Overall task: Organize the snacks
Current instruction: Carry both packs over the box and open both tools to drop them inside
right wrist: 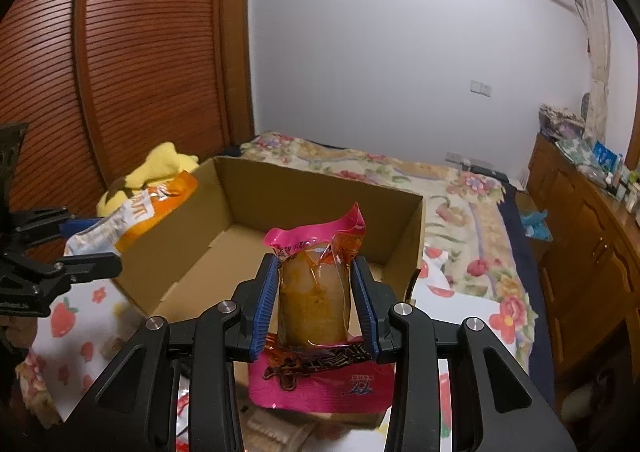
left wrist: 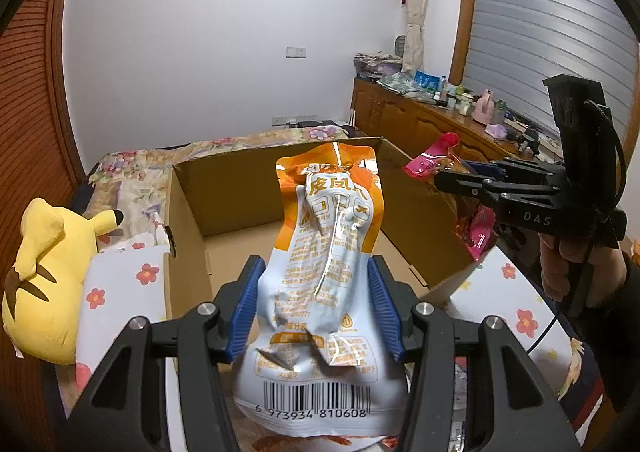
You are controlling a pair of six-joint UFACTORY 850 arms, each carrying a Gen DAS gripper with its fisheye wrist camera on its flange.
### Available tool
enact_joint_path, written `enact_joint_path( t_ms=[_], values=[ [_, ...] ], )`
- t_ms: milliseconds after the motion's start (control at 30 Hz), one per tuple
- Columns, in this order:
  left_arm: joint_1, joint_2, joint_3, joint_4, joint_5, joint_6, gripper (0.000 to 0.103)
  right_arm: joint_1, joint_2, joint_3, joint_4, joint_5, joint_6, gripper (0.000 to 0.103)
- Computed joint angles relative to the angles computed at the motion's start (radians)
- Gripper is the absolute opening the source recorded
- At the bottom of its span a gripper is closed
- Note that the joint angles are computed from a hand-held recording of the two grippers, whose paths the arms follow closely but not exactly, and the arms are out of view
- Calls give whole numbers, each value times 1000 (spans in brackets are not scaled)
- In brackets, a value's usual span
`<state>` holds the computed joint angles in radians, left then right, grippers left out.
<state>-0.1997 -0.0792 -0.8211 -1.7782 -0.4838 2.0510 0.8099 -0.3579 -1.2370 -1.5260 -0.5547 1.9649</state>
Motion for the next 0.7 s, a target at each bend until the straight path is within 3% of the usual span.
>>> enact_joint_path(
  t_ms=[700],
  values=[
    [-30, -43, -37, -16, 55, -6, 52, -12, -49, -22, 169, 66, -184, 37]
  ],
)
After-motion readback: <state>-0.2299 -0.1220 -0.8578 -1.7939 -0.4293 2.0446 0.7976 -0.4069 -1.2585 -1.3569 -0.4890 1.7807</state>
